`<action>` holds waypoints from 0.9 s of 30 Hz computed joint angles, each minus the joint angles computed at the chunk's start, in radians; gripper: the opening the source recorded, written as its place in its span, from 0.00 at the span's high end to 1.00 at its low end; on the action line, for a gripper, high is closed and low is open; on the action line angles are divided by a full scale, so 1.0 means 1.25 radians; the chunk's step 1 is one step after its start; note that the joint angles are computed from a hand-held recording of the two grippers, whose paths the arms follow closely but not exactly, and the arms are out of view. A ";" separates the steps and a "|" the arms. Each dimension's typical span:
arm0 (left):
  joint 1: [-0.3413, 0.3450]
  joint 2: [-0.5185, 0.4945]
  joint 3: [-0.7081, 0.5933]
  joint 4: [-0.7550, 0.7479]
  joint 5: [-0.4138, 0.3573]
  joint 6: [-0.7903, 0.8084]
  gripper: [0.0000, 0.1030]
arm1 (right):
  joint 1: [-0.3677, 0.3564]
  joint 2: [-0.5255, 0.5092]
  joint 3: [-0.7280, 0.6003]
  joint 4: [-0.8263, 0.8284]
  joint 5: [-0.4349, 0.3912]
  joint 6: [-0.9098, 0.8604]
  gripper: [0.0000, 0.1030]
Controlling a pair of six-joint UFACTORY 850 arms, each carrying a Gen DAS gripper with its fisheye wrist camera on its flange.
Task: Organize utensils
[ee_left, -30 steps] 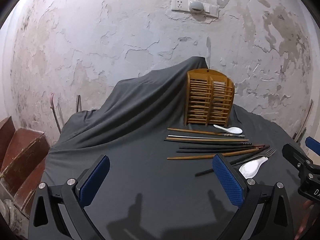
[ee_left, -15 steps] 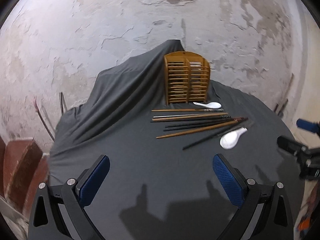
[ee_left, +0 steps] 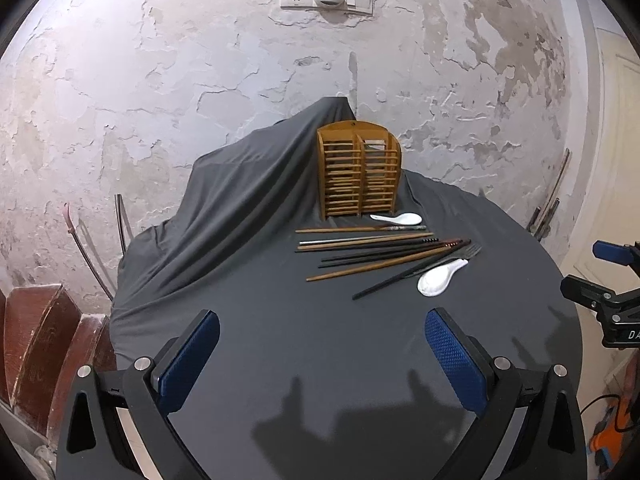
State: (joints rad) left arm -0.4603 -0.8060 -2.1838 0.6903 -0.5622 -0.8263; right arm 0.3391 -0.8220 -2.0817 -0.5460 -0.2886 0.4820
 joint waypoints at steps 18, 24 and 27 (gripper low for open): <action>0.000 -0.030 -0.041 0.001 -0.024 0.001 0.00 | 0.000 0.006 0.021 -0.012 0.008 0.004 0.00; 0.004 -0.038 -0.050 -0.010 -0.027 0.011 0.00 | -0.002 -0.005 0.008 0.021 -0.003 -0.034 0.00; 0.007 -0.054 -0.073 -0.023 -0.034 0.025 0.00 | -0.004 -0.020 -0.013 0.045 -0.011 -0.059 0.00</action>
State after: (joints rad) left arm -0.4520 -0.8740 -2.2751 0.6610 -0.6042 -0.7952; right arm 0.3336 -0.8468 -2.0980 -0.4904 -0.3019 0.4083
